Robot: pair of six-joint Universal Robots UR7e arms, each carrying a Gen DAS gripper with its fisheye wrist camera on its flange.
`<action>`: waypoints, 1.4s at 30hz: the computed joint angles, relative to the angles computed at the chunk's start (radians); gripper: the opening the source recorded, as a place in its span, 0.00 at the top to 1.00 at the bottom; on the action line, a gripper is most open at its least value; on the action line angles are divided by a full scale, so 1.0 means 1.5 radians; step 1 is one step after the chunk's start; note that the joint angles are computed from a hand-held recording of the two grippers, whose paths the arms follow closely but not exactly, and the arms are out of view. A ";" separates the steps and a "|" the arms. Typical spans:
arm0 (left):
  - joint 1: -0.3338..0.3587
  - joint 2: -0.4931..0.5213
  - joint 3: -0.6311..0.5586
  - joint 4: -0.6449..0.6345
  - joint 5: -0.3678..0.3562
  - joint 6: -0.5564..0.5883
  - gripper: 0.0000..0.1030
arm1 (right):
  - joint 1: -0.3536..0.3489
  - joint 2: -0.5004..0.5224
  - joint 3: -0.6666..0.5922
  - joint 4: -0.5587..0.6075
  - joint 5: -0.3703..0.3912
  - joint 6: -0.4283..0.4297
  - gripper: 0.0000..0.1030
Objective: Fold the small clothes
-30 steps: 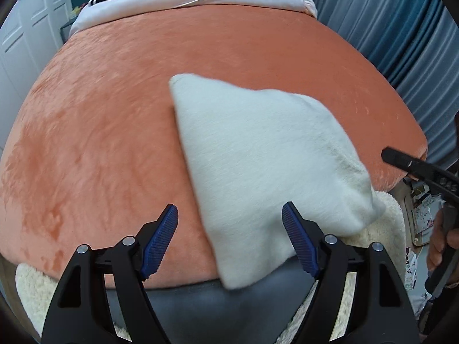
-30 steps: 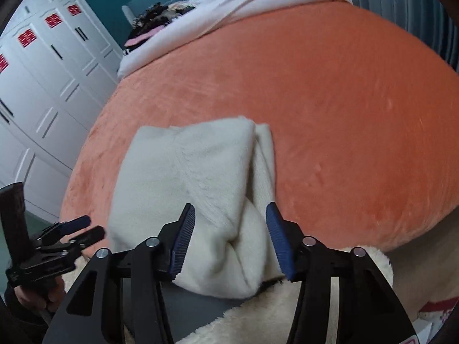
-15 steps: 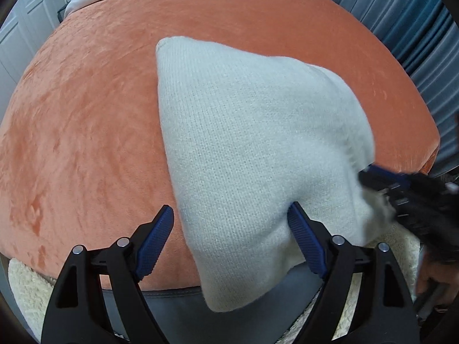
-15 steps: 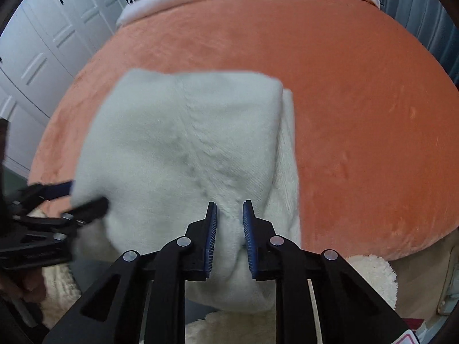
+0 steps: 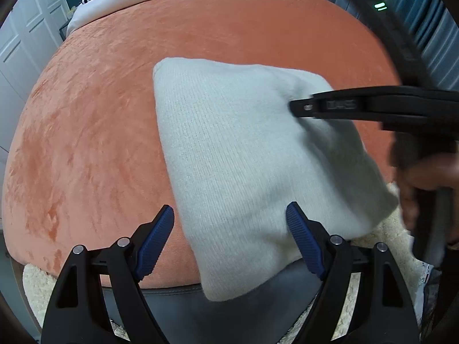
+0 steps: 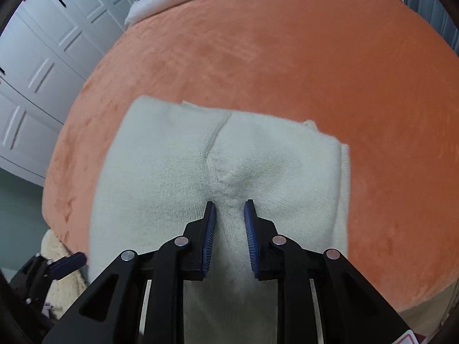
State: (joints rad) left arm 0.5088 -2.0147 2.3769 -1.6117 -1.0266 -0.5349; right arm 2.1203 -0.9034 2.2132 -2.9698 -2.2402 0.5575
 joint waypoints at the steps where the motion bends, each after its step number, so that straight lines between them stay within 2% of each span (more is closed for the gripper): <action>1: 0.001 0.000 0.001 -0.001 0.001 0.001 0.24 | 0.000 -0.006 0.002 -0.007 0.006 0.006 0.81; 3: 0.002 0.001 0.001 -0.001 0.000 0.002 0.24 | 0.013 -0.024 -0.014 0.038 0.011 0.040 0.81; 6: 0.005 0.000 0.002 -0.003 -0.003 0.006 0.24 | 0.073 -0.048 0.005 0.036 -0.028 0.060 0.80; 8: 0.006 -0.001 0.002 -0.003 -0.005 0.006 0.24 | 0.118 -0.074 0.029 0.086 -0.067 0.121 0.80; 9: 0.003 -0.004 0.004 0.000 -0.007 0.003 0.24 | 0.135 -0.090 0.048 0.108 -0.070 0.162 0.80; 11: 0.003 -0.006 0.006 0.000 -0.004 0.005 0.24 | 0.136 -0.105 0.089 0.100 -0.042 0.219 0.80; 13: 0.006 -0.002 0.009 -0.004 -0.006 0.006 0.23 | 0.109 -0.090 0.120 0.111 -0.014 0.252 0.80; 15: 0.012 0.011 0.008 -0.002 -0.018 0.005 0.23 | 0.070 -0.042 0.148 0.033 0.003 0.217 0.80; 17: -0.002 0.007 0.013 0.010 -0.013 -0.008 0.23 | 0.060 -0.032 0.159 -0.015 0.011 0.218 0.79; 19: -0.022 -0.003 0.017 0.022 -0.003 -0.013 0.23 | 0.071 -0.051 0.148 0.022 0.008 0.222 0.79; 23: -0.023 -0.001 0.016 0.021 0.000 -0.018 0.23 | 0.099 -0.088 0.147 0.066 -0.005 0.237 0.77; 28: -0.024 0.002 0.017 0.019 0.002 -0.018 0.24 | 0.123 -0.116 0.151 0.012 -0.030 0.231 0.72; 30: -0.023 0.000 0.014 0.022 0.000 -0.022 0.24 | 0.109 -0.111 0.147 -0.020 -0.037 0.202 0.62; 31: -0.023 -0.001 0.011 0.024 -0.001 -0.023 0.24 | 0.101 -0.098 0.145 -0.044 -0.040 0.191 0.52; 32: -0.024 -0.005 0.008 0.027 -0.002 -0.025 0.24 | 0.084 -0.083 0.146 -0.084 -0.033 0.168 0.48; 34: -0.021 -0.021 0.002 0.025 -0.004 -0.025 0.23 | 0.054 -0.065 0.147 -0.101 -0.013 0.159 0.46; 36: -0.016 -0.037 -0.006 0.020 -0.003 -0.028 0.23 | 0.045 -0.044 0.136 -0.112 -0.019 0.136 0.44; 37: -0.013 -0.042 -0.010 0.019 0.000 -0.031 0.22 | 0.046 -0.042 0.129 -0.108 -0.020 0.125 0.51; 38: -0.011 -0.046 -0.014 0.019 0.003 -0.033 0.21 | 0.049 -0.040 0.123 -0.111 -0.018 0.111 0.67; 41: -0.006 -0.049 -0.020 0.021 0.010 -0.042 0.21 | 0.071 -0.066 0.131 -0.145 -0.021 0.090 0.91; 42: -0.005 -0.049 -0.022 0.020 0.010 -0.043 0.21 | 0.083 -0.082 0.140 -0.178 -0.021 0.084 0.91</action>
State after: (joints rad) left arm 0.5009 -2.0884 2.3443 -1.5810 -1.0116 -0.5993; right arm 2.2455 -1.0260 2.4230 -3.2373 -2.2711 0.6834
